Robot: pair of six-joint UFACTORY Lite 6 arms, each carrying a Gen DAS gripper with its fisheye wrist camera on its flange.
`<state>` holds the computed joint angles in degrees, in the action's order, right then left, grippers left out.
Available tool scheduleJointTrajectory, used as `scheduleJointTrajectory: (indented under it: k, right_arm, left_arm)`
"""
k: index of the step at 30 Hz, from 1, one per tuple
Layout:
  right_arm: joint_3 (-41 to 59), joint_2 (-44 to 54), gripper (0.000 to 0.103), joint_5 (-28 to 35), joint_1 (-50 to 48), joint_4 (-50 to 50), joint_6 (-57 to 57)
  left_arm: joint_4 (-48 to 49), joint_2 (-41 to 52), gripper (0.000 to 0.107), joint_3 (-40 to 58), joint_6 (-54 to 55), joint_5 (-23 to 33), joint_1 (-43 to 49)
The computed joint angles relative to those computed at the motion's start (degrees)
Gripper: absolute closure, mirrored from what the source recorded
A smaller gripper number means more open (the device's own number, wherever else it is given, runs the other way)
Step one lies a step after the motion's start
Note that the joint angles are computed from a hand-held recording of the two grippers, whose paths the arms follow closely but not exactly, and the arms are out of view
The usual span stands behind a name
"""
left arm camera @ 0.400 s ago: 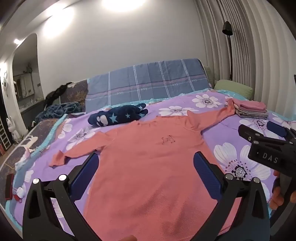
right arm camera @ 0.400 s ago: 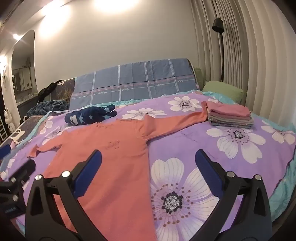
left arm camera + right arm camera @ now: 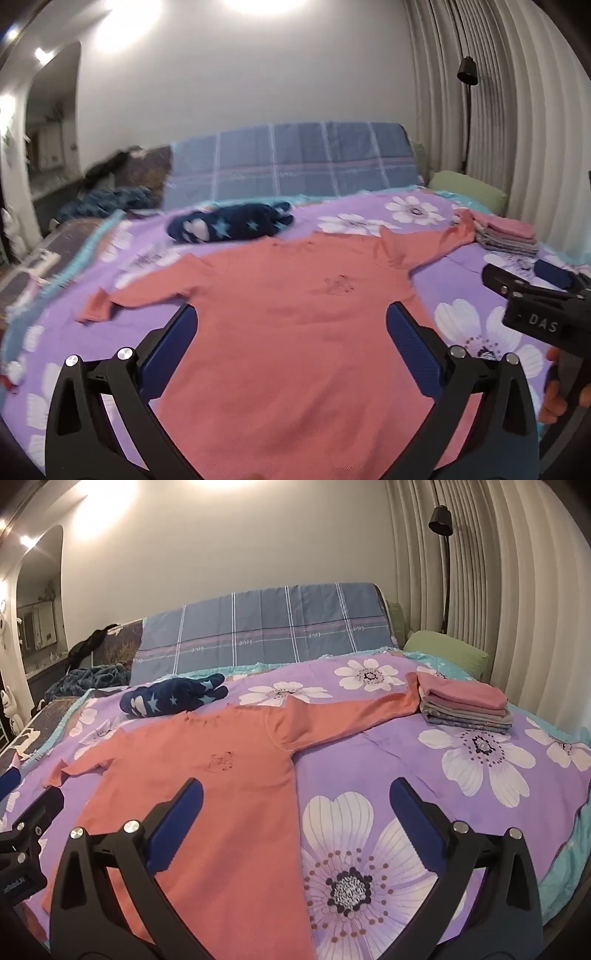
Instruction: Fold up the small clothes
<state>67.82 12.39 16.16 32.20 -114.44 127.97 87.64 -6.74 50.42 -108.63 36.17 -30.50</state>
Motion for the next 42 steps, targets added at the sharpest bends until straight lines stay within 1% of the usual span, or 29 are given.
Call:
scheduleJointTrajectory:
  k: [1,2,5,6,7,8,10,11,13,15,16,17,22,25,27,31,35,40,42]
  right_arm:
    - [1.4,1.1,0.002,0.2,0.2,2.3,-2.3]
    - [3.7,3.0,0.002,0.5,0.4,4.9,-5.2]
    - [7.7,6.5,0.002,1.2,0.6,8.5,-9.0]
    - [9.9,8.3,0.002,1.3,0.6,10.6,-11.3]
    - [11.8,9.7,0.002,1.4,0.5,13.1,-14.0]
    - [14.1,11.6,0.002,1.4,0.5,15.9,-17.2]
    - [17.2,13.7,0.002,1.2,0.2,20.0,-22.1]
    - [19.2,15.2,0.002,1.2,0.1,22.1,-24.8]
    - [21.3,16.7,0.002,1.4,0.0,23.9,-27.4]
    - [23.4,18.4,0.002,1.7,0.0,25.7,-29.8]
    - [24.8,19.3,0.002,1.6,-0.1,27.5,-31.7]
    - [25.9,20.1,0.002,1.2,-0.4,28.8,-33.2]
    - [28.7,22.6,0.002,1.1,-0.6,32.0,-36.7]
    - [29.7,23.6,0.002,1.1,-0.6,34.3,-38.9]
    - [30.2,23.9,0.002,1.1,-0.6,35.2,-39.9]
    - [30.6,23.9,0.002,1.3,-0.5,35.1,-40.0]
    - [31.2,24.1,0.002,1.6,-0.2,35.7,-41.1]
    - [32.8,25.3,0.002,2.2,0.1,39.0,-44.7]
    - [33.6,25.9,0.002,2.6,0.3,39.9,-45.7]
  left_arm:
    - [1.8,0.5,0.005,-0.1,-1.7,-3.6,2.3]
    - [3.6,1.3,0.005,0.2,-3.6,-6.0,4.3]
    - [9.5,3.3,0.005,0.7,-8.7,-7.7,7.4]
    - [12.3,3.7,0.005,0.7,-10.4,-8.9,8.5]
    - [14.6,4.1,0.005,1.1,-11.6,-11.4,9.9]
    - [14.5,4.8,0.005,2.0,-10.7,-13.5,11.1]
    - [9.1,7.5,0.005,5.6,-3.7,-16.9,13.1]
    - [8.5,8.6,0.005,6.8,-2.3,-16.7,13.4]
    - [9.6,10.1,0.005,8.0,-3.2,-15.3,13.8]
    - [7.5,12.0,0.005,9.9,-1.4,-16.9,15.2]
    - [4.8,13.0,0.005,11.1,1.2,-17.4,15.6]
    - [4.3,13.8,0.005,11.6,1.8,-17.3,15.7]
    - [8.9,15.5,0.005,12.2,-2.4,-15.5,15.7]
    - [9.6,16.1,0.005,12.6,-2.2,-13.9,15.0]
    - [8.1,16.6,0.005,13.5,0.0,-13.1,14.7]
    - [5.9,16.4,0.005,14.2,2.6,-14.1,15.2]
    - [7.1,16.1,0.005,13.7,1.1,-14.0,15.3]
    - [5.6,15.9,0.005,13.7,0.9,-19.2,17.2]
    - [6.1,16.3,0.005,13.7,0.2,-19.4,17.1]
